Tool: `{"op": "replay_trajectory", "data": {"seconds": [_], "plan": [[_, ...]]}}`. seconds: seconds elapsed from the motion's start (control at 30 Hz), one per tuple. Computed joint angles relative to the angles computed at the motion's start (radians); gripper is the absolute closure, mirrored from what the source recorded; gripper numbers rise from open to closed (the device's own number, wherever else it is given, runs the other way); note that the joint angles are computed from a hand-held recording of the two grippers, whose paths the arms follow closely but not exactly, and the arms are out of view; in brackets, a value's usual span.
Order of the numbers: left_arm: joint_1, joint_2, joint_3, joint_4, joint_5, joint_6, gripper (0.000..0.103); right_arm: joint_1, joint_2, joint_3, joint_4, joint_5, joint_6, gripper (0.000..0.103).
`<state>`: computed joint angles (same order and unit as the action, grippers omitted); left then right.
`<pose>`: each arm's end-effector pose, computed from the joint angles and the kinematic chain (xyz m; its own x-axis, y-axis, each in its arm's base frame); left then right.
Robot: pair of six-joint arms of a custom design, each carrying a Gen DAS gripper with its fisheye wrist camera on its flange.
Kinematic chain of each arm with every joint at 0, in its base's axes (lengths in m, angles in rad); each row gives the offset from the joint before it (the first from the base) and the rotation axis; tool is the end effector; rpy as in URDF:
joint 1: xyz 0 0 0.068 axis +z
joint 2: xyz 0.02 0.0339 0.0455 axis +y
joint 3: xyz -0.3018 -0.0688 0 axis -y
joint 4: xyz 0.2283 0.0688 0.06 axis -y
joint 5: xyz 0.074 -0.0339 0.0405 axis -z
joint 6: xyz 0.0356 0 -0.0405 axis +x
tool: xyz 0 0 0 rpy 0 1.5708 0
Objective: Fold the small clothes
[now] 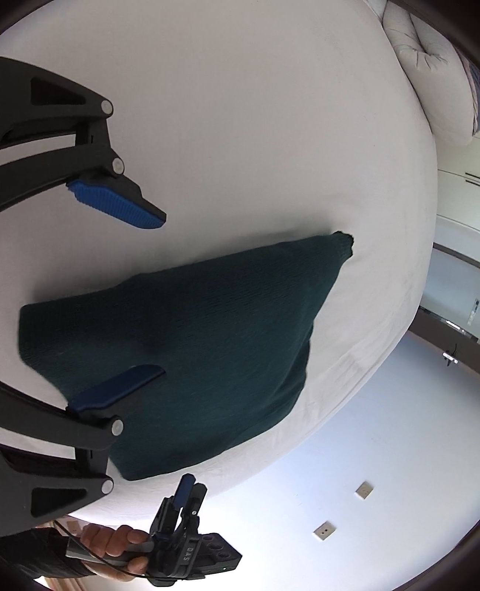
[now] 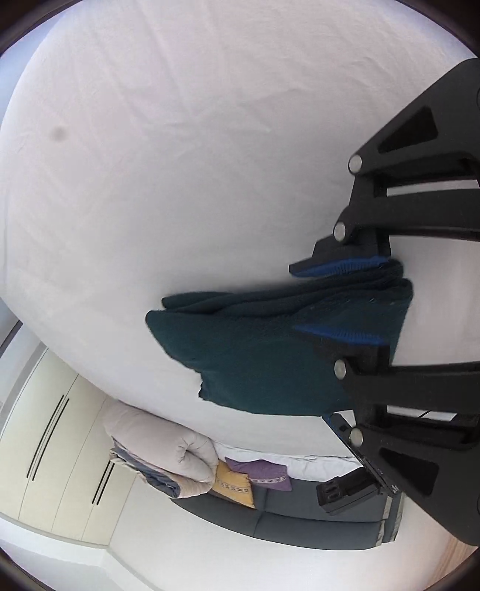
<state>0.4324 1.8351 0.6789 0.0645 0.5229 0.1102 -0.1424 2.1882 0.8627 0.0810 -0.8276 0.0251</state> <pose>0.2744 0.1071 0.1270 -0.8178 -0.2725 -0.5069 -0.0645 0.9186 -0.3898 0.3401 -0.0223 0.0598 -0.9408 0.1520 -0.3029 -0.1140 0.6997 0.7053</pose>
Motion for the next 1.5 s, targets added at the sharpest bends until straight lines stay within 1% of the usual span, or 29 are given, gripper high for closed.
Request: {"op": "replay_trajectory", "data": {"seconds": [0.03, 0.07, 0.1, 0.13, 0.2, 0.27, 0.33, 0.37, 0.43, 0.5, 0.57, 0.6, 0.63, 0.67, 0.7, 0.77, 0.8, 0.83, 0.87, 0.9, 0.97, 1.1, 1.13, 1.2, 1.33, 1.4, 1.5], "plan": [[0.010, 0.039, 0.054, -0.038, 0.040, -0.008, 0.016, 0.013, 0.002, 0.015, 0.023, -0.004, 0.018, 0.040], [0.014, 0.084, 0.115, -0.089, 0.072, -0.013, 0.013, 0.027, 0.009, 0.031, 0.052, -0.003, 0.050, 0.027], [0.011, 0.123, 0.165, -0.128, 0.082, -0.023, 0.012, 0.042, 0.020, 0.055, 0.059, 0.005, 0.075, 0.027], [-0.011, 0.146, 0.198, -0.143, 0.072, -0.050, 0.012, 0.063, 0.035, 0.100, 0.032, 0.006, 0.086, 0.027], [-0.029, 0.197, 0.250, -0.167, 0.069, -0.060, 0.012, 0.096, 0.086, 0.212, -0.083, -0.011, 0.043, 0.029], [-0.047, 0.240, 0.280, -0.175, 0.072, -0.088, 0.013, 0.138, 0.148, 0.321, -0.209, 0.020, 0.014, 0.030], [-0.066, 0.271, 0.290, -0.156, 0.066, -0.112, 0.012, 0.154, 0.228, 0.421, -0.302, 0.055, 0.012, 0.040], [-0.076, 0.268, 0.277, -0.130, 0.051, -0.127, 0.012, 0.151, 0.254, 0.443, -0.308, 0.048, 0.029, 0.044], [-0.105, 0.260, 0.267, -0.115, 0.012, -0.137, 0.012, 0.143, 0.276, 0.466, -0.308, 0.014, 0.041, 0.044], [-0.126, 0.264, 0.282, -0.135, -0.011, -0.133, 0.013, 0.147, 0.283, 0.489, -0.339, 0.008, 0.024, 0.044], [-0.127, 0.282, 0.318, -0.175, -0.002, -0.134, 0.014, 0.153, 0.307, 0.527, -0.385, -0.017, 0.021, 0.044], [-0.121, 0.291, 0.329, -0.190, 0.009, -0.128, 0.018, 0.153, 0.328, 0.569, -0.436, -0.034, 0.016, 0.044], [-0.120, 0.295, 0.340, -0.206, 0.023, -0.125, 0.023, 0.162, 0.341, 0.602, -0.467, -0.030, 0.018, 0.044], [-0.117, 0.301, 0.350, -0.220, 0.033, -0.124, 0.024, 0.177, 0.340, 0.621, -0.487, 0.001, 0.007, 0.044], [-0.114, 0.306, 0.357, -0.228, 0.038, -0.122, 0.027, 0.213, 0.324, 0.615, -0.472, 0.056, 0.011, 0.047], [-0.108, 0.313, 0.371, -0.245, 0.046, -0.120, 0.031, 0.266, 0.289, 0.603, -0.460, 0.165, 0.000, 0.047], [-0.107, 0.315, 0.374, -0.247, 0.049, -0.124, 0.035, 0.285, 0.274, 0.592, -0.449, 0.206, 0.003, 0.052], [-0.110, 0.315, 0.378, -0.249, 0.047, -0.131, 0.039, 0.297, 0.265, 0.588, -0.446, 0.232, -0.001, 0.055], [-0.113, 0.312, 0.377, -0.248, 0.040, -0.135, 0.041, 0.306, 0.258, 0.581, -0.439, 0.248, 0.004, 0.062], [-0.117, 0.306, 0.373, -0.245, 0.029, -0.142, 0.043, 0.317, 0.250, 0.572, -0.425, 0.271, 0.015, 0.065], [-0.131, 0.289, 0.365, -0.242, -0.007, -0.153, 0.047, 0.351, 0.211, 0.525, -0.376, 0.357, 0.020, 0.069], [-0.176, 0.205, 0.311, -0.224, -0.127, -0.165, 0.057, 0.455, 0.105, 0.411, -0.278, 0.596, 0.022, 0.081], [-0.185, 0.174, 0.291, -0.222, -0.149, -0.165, 0.059, 0.478, 0.074, 0.379, -0.257, 0.651, 0.022, 0.082], [-0.189, 0.102, 0.248, -0.238, -0.174, -0.153, 0.061, 0.523, 0.003, 0.306, -0.214, 0.728, 0.032, 0.083], [-0.153, -0.128, 0.100, -0.268, -0.188, -0.080, 0.062, 0.581, -0.199, 0.117, -0.152, 0.757, 0.058, 0.084], [-0.111, -0.268, 0.030, -0.318, -0.181, -0.024, 0.062, 0.629, -0.317, 0.013, -0.129, 0.783, 0.066, 0.084], [-0.024, -0.484, -0.052, -0.441, -0.168, 0.092, 0.062, 0.731, -0.500, -0.129, -0.121, 0.820, 0.099, 0.084]]}}
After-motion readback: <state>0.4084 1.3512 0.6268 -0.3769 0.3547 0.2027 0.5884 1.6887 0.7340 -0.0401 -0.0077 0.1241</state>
